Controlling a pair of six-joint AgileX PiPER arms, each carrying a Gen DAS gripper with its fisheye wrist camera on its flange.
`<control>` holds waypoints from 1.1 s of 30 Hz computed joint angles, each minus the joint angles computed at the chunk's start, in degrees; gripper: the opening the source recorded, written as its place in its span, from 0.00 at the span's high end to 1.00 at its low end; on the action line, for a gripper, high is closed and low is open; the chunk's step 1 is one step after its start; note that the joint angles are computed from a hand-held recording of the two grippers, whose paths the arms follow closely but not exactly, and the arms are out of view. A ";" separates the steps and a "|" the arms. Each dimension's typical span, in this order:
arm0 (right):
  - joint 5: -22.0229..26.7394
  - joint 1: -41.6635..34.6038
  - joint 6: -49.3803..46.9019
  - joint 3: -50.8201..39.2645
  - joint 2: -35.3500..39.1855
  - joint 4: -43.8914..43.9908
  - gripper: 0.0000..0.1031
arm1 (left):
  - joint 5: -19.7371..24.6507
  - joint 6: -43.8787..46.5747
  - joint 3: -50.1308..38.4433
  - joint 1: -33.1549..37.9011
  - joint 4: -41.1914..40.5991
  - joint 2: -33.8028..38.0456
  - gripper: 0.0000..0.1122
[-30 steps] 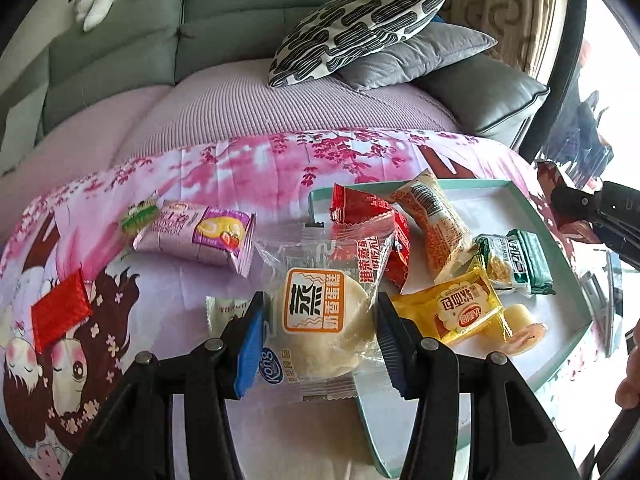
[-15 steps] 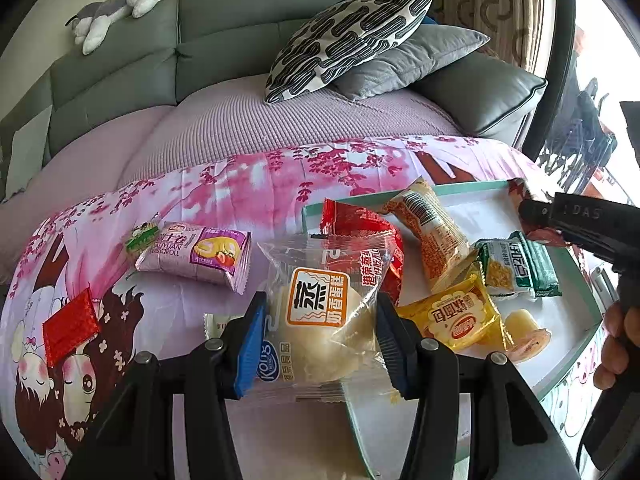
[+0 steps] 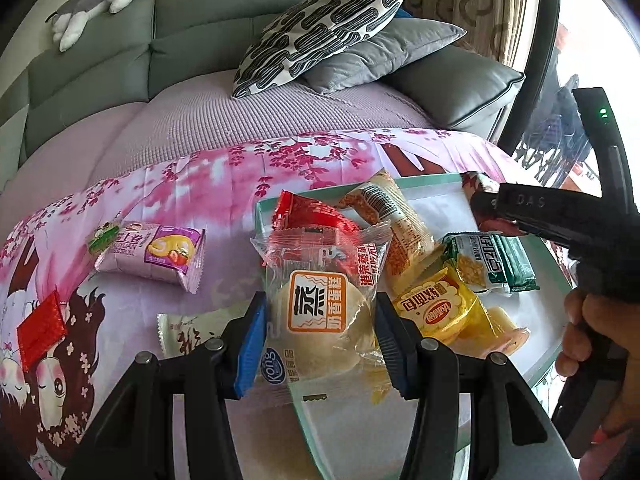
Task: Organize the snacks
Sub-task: 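Lower and release the bun into the tray while the right tool releases the biscuit pack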
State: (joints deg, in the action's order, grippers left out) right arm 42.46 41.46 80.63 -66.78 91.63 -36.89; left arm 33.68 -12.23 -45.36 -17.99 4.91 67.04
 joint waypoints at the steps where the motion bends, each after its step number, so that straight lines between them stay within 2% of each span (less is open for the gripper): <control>1: -0.05 -0.09 -0.14 -0.11 0.31 0.05 0.59 | -0.35 0.67 0.03 -0.06 -0.77 0.30 0.52; 12: 0.19 -0.73 -1.33 -0.94 1.83 0.84 0.58 | -2.60 4.77 -0.21 -0.52 -5.76 4.01 0.52; 17: 2.22 0.17 -1.62 -2.29 2.63 0.18 0.57 | -2.90 5.69 -0.46 -0.53 -6.83 5.60 0.52; 20: 3.09 0.36 -1.14 -2.73 2.95 -0.16 0.45 | -2.75 6.34 -0.56 -0.38 -7.45 5.61 0.51; 21: 3.27 0.45 -1.03 -2.86 3.01 -0.26 0.38 | -2.19 7.46 -0.87 0.02 -8.47 5.74 0.48; 24: 4.73 0.71 -2.54 -4.08 3.67 0.63 0.34 | -0.98 8.66 -1.51 0.98 -10.12 6.63 0.39; 31: 6.87 0.95 -3.23 -4.80 3.42 2.08 0.17 | -0.18 9.88 -1.58 2.32 -11.79 6.24 0.34; 33: 7.70 1.25 -3.39 -5.04 3.28 2.16 0.14 | 0.30 11.11 -1.76 2.65 -13.03 6.08 0.26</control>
State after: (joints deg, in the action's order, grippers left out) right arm 50.16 42.71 77.24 -71.81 94.91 -34.73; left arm 33.98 -1.11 -47.13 -15.34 -8.12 73.11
